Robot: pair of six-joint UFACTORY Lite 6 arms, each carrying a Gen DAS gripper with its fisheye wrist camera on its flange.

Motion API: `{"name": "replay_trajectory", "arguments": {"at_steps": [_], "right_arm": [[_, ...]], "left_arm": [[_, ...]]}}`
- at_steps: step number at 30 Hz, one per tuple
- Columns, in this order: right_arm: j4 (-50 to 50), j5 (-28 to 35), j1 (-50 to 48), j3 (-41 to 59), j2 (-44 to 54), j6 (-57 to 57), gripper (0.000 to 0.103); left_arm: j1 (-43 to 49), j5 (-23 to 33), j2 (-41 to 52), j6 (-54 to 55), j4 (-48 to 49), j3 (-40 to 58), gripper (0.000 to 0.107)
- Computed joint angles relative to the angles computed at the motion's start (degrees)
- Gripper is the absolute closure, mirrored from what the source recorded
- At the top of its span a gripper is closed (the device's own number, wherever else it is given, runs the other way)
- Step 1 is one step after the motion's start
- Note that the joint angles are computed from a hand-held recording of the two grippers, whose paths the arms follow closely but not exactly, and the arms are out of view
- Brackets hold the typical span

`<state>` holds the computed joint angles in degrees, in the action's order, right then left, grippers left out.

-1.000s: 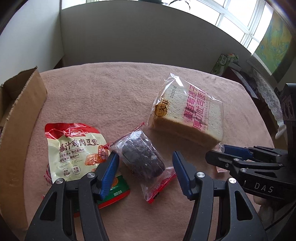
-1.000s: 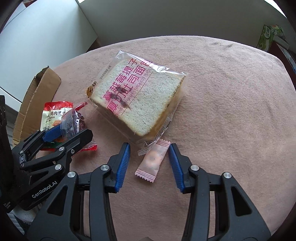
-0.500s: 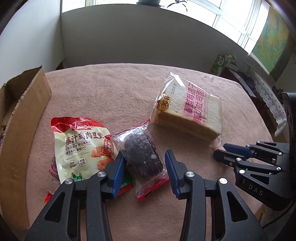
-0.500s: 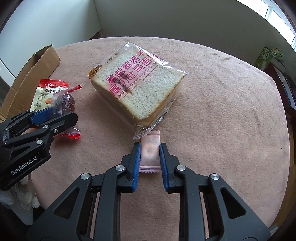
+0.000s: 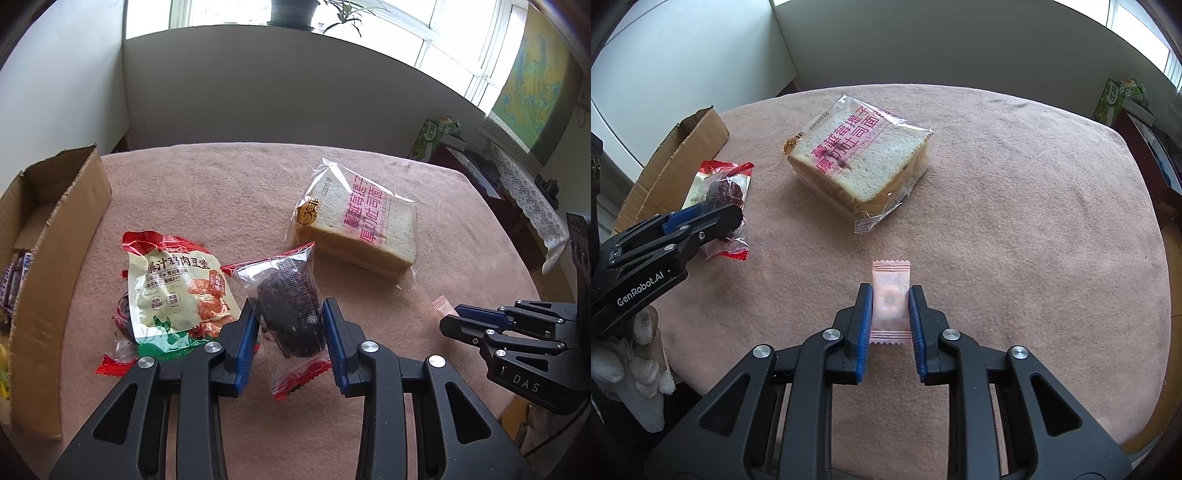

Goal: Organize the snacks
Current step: 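Grasp the pink candy with the right tool while the left tool grasps the dark plum packet, then carry the pink candy and plum packet into the box and open both tools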

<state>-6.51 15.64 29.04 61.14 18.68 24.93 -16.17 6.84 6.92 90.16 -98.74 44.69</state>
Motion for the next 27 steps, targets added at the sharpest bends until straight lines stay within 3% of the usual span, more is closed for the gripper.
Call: {"name": "replay_trajectory", "arguments": {"at_steps": [3, 7, 14, 22, 27], "right_arm": [[-3.0, 0.2, 0.8, -1.3, -3.5, 2.8, 0.083], [0.9, 0.8, 1.8, 0.5, -5.3, 0.1, 0.083], [21.3, 1.7, 0.5, 5.4, -4.1, -17.0, 0.083], [14.6, 3.3, 4.7, 15.6, 0.5, -8.9, 0.083], [14.0, 4.8, 8.2, 28.2, 8.0, -7.9, 0.083]], "left_arm": [[1.1, 0.8, -5.2, 3.6, -3.5, -2.8, 0.074], [4.6, 3.4, -11.3, 2.7, -1.7, -6.1, 0.074], [13.2, 8.0, -15.7, 0.1, 3.6, -8.7, 0.074], [20.8, 10.1, -21.8, 0.1, 4.4, -11.2, 0.074], [28.8, 12.6, -22.3, 2.4, 4.1, -11.7, 0.074]]}}
